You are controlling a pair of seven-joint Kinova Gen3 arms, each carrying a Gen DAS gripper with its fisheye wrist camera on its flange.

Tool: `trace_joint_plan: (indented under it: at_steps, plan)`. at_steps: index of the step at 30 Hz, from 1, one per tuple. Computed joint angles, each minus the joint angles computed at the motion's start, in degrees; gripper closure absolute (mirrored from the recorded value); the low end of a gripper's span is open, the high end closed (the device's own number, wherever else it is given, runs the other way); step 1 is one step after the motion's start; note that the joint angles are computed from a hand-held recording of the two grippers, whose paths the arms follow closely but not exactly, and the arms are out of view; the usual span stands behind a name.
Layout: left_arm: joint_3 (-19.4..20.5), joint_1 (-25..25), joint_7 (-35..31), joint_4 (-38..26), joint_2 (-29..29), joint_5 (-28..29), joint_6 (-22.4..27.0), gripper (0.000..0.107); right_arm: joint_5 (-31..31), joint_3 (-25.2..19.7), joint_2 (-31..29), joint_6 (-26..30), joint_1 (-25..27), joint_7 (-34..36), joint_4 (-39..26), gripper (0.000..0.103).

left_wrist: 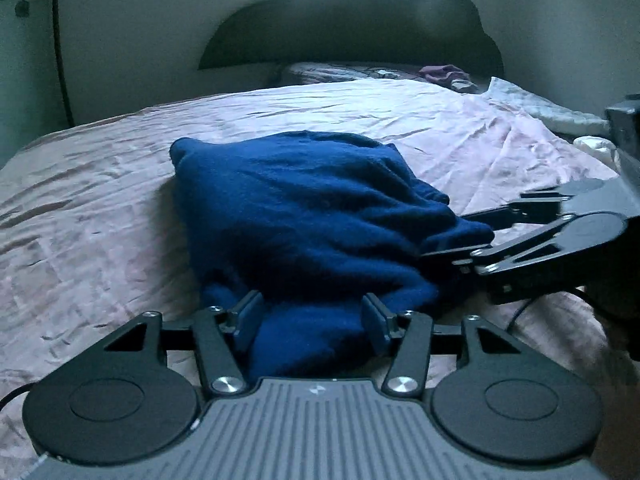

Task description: Fold small clothes

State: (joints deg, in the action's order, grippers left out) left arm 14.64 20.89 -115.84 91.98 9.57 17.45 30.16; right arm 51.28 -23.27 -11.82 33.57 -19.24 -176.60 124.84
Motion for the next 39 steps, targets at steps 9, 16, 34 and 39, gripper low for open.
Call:
trace_joint_plan:
  at_steps: [9, 16, 34, 39]
  plan:
    - [-1.69, 3.71, 11.22, 1.16, -1.42, -7.83, -1.22, 0.028, 7.24, -4.97, -0.36, -0.55, 2.12, -16.14, 2.49, 0.032]
    - [-2.16, 6.14, 17.84, 2.65, -2.09, -15.05, -1.8, 0.021, 15.81, -5.54, 1.9, 2.81, -1.61, -28.79, 5.07, 0.031]
    - [-5.48, 9.23, 24.01, 4.07, -2.21, -18.3, -1.04, 0.009, 18.26, 0.76, 3.32, 6.97, -12.47, -30.49, 5.22, 0.017]
    - [3.05, -2.8, 12.36, 6.15, -5.39, -7.54, -3.63, 0.011, 19.99, 1.57, 0.38, 4.04, -12.28, -32.97, 7.18, 0.016]
